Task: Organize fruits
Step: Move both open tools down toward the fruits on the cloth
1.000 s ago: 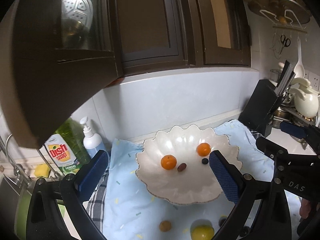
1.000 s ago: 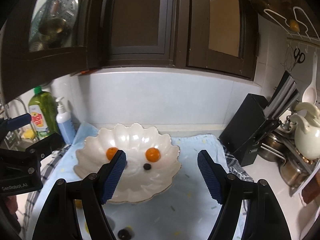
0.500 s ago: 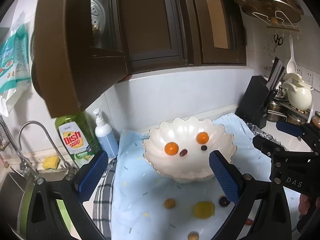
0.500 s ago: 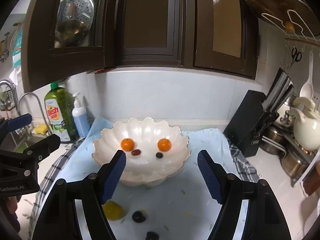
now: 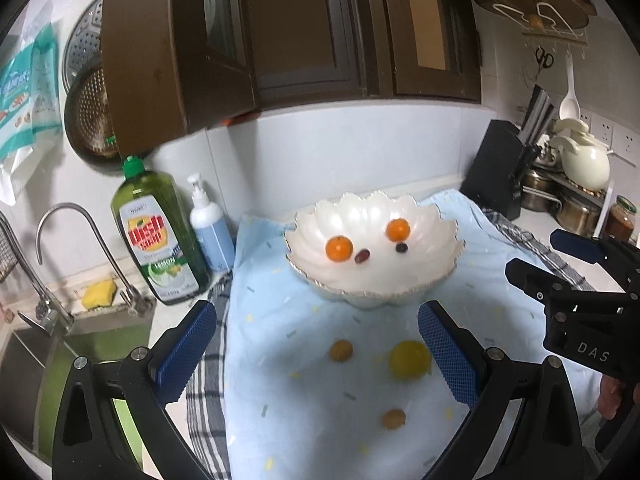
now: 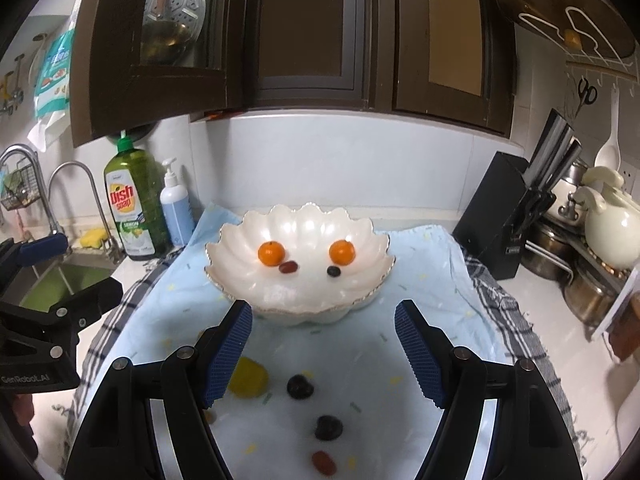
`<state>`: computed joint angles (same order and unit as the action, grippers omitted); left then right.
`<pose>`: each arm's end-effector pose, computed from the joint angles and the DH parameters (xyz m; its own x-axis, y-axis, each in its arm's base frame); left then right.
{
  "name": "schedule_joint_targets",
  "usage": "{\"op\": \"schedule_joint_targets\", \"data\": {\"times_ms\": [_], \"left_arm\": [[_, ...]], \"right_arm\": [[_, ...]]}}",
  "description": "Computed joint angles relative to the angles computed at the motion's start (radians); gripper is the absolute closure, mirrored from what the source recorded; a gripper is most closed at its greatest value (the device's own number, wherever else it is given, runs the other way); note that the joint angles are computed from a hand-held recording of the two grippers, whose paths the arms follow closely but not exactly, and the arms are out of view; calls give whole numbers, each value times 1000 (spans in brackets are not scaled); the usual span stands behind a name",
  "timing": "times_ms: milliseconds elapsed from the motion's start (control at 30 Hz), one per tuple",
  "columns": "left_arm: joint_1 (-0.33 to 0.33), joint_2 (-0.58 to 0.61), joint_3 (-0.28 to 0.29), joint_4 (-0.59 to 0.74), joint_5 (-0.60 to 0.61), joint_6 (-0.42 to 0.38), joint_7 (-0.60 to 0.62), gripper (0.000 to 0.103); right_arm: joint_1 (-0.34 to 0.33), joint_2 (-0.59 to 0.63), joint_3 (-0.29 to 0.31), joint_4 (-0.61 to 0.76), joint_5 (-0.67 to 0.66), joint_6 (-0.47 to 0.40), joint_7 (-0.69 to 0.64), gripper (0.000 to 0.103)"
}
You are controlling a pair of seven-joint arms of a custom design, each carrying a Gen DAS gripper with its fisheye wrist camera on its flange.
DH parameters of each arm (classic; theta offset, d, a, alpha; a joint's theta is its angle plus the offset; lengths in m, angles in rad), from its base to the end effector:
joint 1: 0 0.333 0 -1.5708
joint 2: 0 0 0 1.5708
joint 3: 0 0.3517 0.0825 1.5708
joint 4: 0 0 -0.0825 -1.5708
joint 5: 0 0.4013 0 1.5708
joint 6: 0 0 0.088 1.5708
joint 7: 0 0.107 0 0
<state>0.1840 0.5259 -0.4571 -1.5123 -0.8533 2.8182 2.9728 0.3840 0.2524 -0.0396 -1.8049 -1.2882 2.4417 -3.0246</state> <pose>0.7644 -0.0956 0.4823 -0.6612 -0.7391 -0.1286 -0.3107 0.4259 -0.8497 0.6429 0.2313 0.4732 -0.4385 -0.8985 0.0195 -0.4659 0.2087 -0.8599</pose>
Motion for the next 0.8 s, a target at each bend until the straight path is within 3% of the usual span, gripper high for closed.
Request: {"op": "schedule_joint_targets", "data": {"times_ms": [267, 800], "left_arm": [[2, -25, 39, -58, 27, -77, -1, 1], [-16, -18, 59, -126, 83, -69, 37, 10]], "right_arm": [[10, -6, 12, -33, 38, -5, 18, 28], [22, 7, 11, -100, 159, 51, 46, 29]]}}
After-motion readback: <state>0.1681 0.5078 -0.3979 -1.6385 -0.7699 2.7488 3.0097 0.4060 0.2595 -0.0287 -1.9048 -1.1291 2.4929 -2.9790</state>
